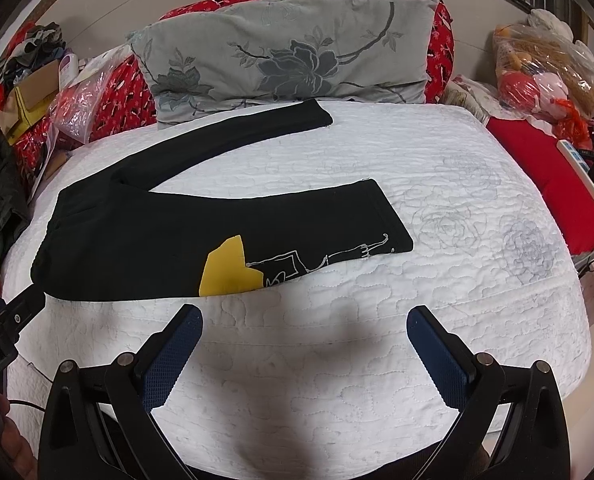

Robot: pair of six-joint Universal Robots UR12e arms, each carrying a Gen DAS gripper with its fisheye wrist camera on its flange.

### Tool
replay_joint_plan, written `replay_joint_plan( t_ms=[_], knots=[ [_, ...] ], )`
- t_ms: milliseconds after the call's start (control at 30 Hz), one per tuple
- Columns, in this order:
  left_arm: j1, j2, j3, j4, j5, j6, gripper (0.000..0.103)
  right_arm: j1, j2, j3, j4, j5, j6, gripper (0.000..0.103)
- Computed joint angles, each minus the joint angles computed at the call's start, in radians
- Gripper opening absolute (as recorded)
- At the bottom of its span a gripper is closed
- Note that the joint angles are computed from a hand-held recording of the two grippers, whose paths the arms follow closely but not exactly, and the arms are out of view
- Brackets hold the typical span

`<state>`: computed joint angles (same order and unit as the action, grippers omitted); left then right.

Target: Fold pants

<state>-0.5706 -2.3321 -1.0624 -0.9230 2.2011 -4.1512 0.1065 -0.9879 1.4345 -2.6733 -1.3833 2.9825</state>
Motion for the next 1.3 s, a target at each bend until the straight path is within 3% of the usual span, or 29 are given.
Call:
replay_joint_plan(
  t_ms=[700, 867, 1100, 1167, 1300],
  knots=[
    [0.013, -0.01, 0.022, -0.023, -0.031, 0.002, 0.103, -0.001, 0.011, -0.016, 0.027, -0.003, 0.003, 0.103],
    [0.047, -0.005, 0.026, -0.012, -0.134, -0.003, 0.103, -0.008, 0.033, -0.072, 0.089, 0.028, -0.004, 0.103],
    [0.122, 0.016, 0.034, 0.002, -0.25, -0.036, 0.103, -0.017, 0.115, -0.258, 0.191, 0.075, -0.001, 0.103],
    [0.152, 0.021, 0.053, -0.029, -0.269, -0.037, 0.103, -0.016, 0.158, -0.345, 0.226, 0.075, 0.005, 0.103],
    [0.221, 0.037, 0.066, -0.073, -0.295, -0.04, 0.103, -0.003, 0.299, -0.616, 0.369, 0.031, -0.019, 0.103]
  ],
)
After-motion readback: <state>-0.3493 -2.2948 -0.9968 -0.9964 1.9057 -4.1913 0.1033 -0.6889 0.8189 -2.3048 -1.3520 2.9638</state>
